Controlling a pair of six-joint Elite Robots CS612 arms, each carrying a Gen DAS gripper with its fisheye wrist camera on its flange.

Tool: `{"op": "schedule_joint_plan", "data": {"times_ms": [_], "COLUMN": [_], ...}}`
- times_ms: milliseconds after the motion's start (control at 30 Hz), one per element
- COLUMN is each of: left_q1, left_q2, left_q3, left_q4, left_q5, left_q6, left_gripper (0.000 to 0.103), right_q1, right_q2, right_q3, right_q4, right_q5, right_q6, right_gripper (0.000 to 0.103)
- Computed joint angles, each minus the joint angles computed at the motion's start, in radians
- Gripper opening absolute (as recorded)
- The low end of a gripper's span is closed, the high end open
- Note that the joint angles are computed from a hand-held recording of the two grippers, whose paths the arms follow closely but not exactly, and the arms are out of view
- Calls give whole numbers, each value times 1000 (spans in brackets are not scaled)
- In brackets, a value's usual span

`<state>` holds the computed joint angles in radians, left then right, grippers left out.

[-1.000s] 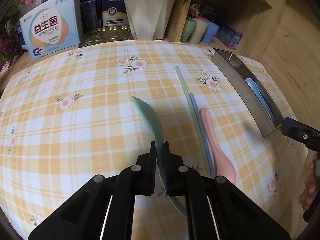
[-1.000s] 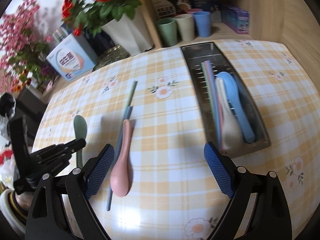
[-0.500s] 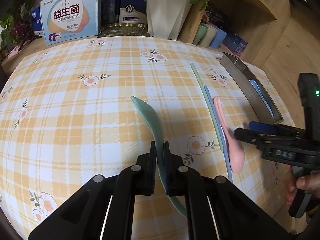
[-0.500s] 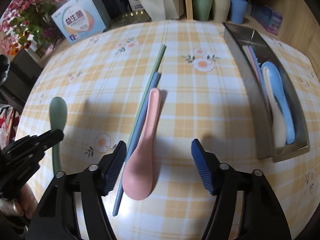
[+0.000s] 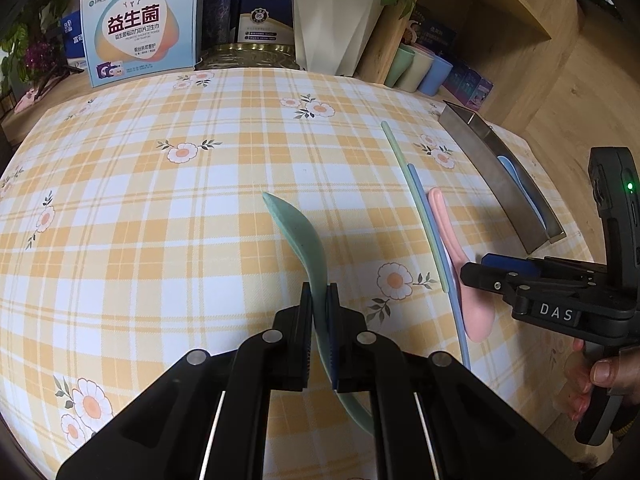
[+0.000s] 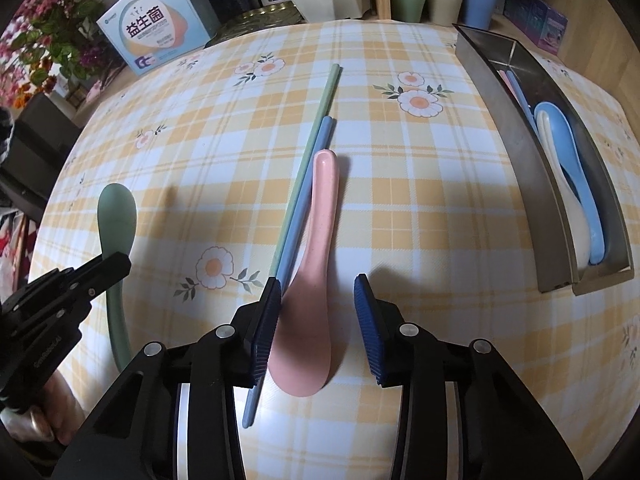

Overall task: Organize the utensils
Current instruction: 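Move the right tool to the pink spoon and close on its handle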

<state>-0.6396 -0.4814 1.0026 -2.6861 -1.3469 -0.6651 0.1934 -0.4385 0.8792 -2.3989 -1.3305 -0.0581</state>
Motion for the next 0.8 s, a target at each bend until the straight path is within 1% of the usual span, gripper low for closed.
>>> {"op": "schedule_joint_plan", "data": {"times_ms": [133, 233, 300, 333, 367, 467, 633, 667, 767, 800], "left_q1": [-2, -2, -1, -1, -1, -1, 0, 0, 0, 0], "left_q2": [-2, -3, -4, -4, -5, -5, -4, -4, -3, -2], "left_q3": [6, 11, 15, 16, 17, 18, 19, 18, 18, 19], "left_q4": [7, 6, 5, 5, 5, 7, 12, 14, 19, 21], "left_q5": [8, 8, 6, 4, 4, 4, 2, 2, -1, -2], "left_q6": [-8, -16, -21, -23, -23, -23, -30, -30, -31, -32], "left_gripper": [7, 7, 7, 7, 7, 7, 7, 7, 7, 7], "right_q1": [2, 9, 9, 9, 6, 8, 4, 2, -5, -8], "right_q2": [10, 10, 11, 11, 10, 4, -11, -12, -17, -17], "right_q3": [-20, -18, -21, -20, -17, -3, 28, 31, 44, 46], "right_q4": [39, 28, 32, 29, 29, 9, -45, -52, -66, -66], "right_q5": [7, -21, -20, -19, -1, -16, -1, 0, 15, 22], "right_q6": [6, -7, -8, -10, -8, -10, 8, 11, 40, 50], "right_gripper": [37, 38, 37, 36, 30, 30, 29, 28, 20, 20]}}
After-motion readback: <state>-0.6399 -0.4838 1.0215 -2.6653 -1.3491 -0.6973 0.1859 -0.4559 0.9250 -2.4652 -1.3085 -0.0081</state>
